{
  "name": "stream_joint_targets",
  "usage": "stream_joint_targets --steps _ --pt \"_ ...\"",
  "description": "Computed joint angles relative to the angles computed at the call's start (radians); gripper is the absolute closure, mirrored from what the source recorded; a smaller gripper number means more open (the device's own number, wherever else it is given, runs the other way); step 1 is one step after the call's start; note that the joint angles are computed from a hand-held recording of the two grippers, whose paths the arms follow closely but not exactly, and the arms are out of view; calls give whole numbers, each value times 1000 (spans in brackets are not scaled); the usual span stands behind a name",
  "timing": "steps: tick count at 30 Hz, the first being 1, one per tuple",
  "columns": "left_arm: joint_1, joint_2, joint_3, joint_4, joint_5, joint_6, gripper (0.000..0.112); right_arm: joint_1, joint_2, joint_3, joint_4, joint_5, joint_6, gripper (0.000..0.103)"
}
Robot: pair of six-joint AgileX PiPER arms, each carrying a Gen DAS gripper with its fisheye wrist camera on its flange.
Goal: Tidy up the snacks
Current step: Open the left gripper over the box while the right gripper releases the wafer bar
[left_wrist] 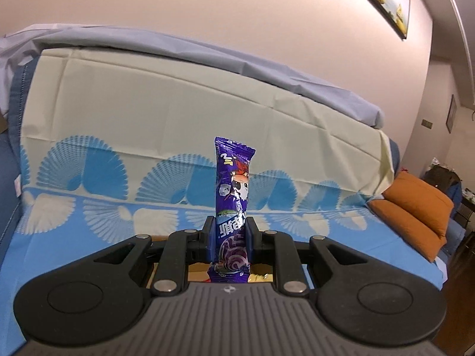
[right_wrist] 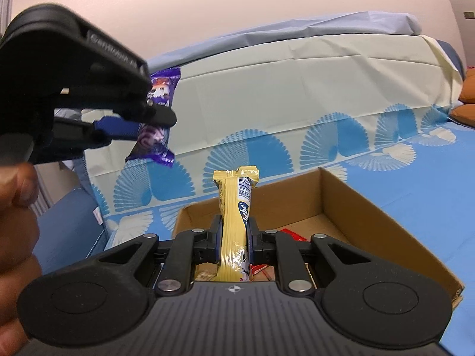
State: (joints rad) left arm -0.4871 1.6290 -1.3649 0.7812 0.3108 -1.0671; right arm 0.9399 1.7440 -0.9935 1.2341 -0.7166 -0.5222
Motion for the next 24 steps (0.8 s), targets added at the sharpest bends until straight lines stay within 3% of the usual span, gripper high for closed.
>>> stream_joint_targets --steps 6,8,11,12,13,16,20,24 --pt "-5 -3 3 -53 -11 60 91 3 -1 4 13 -12 1 87" --pt "11 -1 -9 -200 -12 203 90 6 0 1 24 -15 -8 87" --pt "27 -4 -16 -315 -5 302 73 11 8 -23 94 -15 -73 73" --pt "28 -12 -8 -307 -7 293 71 11 12 -33 118 -14 -93 57" --pt "29 -21 1 -299 -6 285 71 9 14 -36 123 -13 -96 53" --pt "26 -54 29 -275 3 263 68 15 16 -40 128 -27 -111 48" --pt "13 -133 106 -170 8 159 51 23 14 -38 145 -36 -139 31" --pt "-42 -239 220 113 59 -100 36 30 -9 -17 162 -47 -158 8"
